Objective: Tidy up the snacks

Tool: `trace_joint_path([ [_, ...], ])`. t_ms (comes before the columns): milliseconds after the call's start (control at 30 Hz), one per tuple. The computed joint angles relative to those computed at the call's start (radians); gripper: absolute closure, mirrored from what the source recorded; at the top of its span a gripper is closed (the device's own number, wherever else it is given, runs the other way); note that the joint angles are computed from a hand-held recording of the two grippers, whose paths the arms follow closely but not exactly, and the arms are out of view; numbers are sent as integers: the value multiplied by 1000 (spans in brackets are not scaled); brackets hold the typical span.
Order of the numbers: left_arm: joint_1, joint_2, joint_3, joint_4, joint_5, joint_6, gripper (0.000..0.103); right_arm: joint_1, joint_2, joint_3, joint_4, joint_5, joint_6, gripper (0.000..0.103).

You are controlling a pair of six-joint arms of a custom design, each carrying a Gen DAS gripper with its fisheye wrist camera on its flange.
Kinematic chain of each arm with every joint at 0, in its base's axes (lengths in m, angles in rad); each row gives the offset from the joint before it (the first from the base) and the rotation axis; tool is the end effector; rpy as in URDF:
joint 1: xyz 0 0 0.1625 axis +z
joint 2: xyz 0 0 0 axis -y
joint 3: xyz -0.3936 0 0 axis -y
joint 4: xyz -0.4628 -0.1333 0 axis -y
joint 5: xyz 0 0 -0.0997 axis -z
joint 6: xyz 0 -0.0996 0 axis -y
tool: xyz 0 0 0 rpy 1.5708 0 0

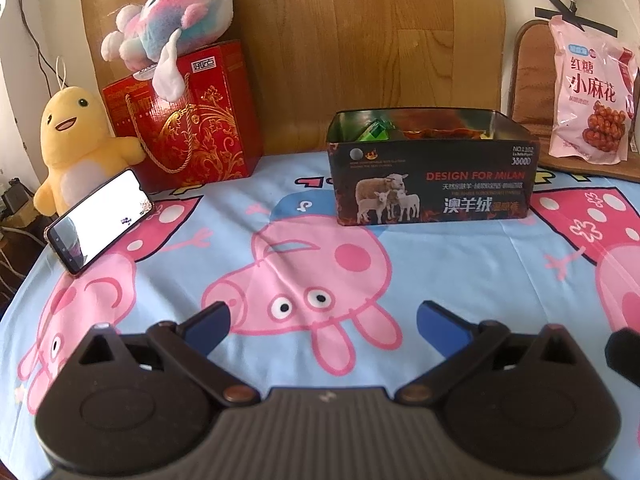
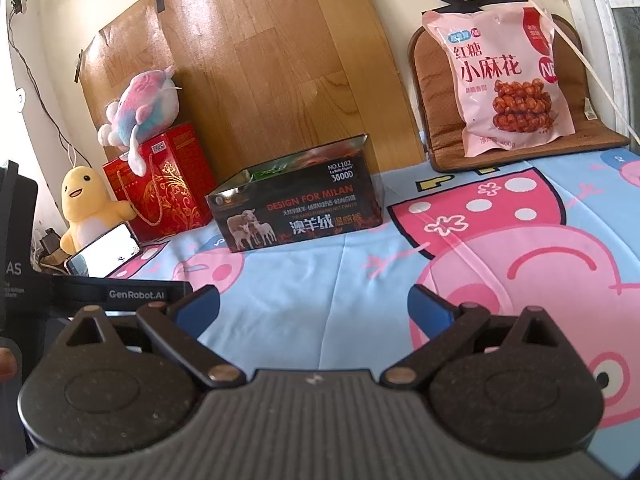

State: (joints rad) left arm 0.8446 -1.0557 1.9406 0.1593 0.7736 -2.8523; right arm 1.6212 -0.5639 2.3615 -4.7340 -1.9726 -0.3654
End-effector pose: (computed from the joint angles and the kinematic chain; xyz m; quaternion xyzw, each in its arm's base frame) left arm -0.1364 -0.4617 0.0366 0.3444 0.8267 -0.3154 0.3139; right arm 0.1113 -0.3335 0.0009 0.0337 -0.7698 0.5863 0.2499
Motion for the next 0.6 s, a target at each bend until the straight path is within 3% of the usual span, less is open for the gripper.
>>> trace_joint_path([
  [600,-1,3,3,-23,-29,40,0,-3,1,0,2,2,-6,2],
])
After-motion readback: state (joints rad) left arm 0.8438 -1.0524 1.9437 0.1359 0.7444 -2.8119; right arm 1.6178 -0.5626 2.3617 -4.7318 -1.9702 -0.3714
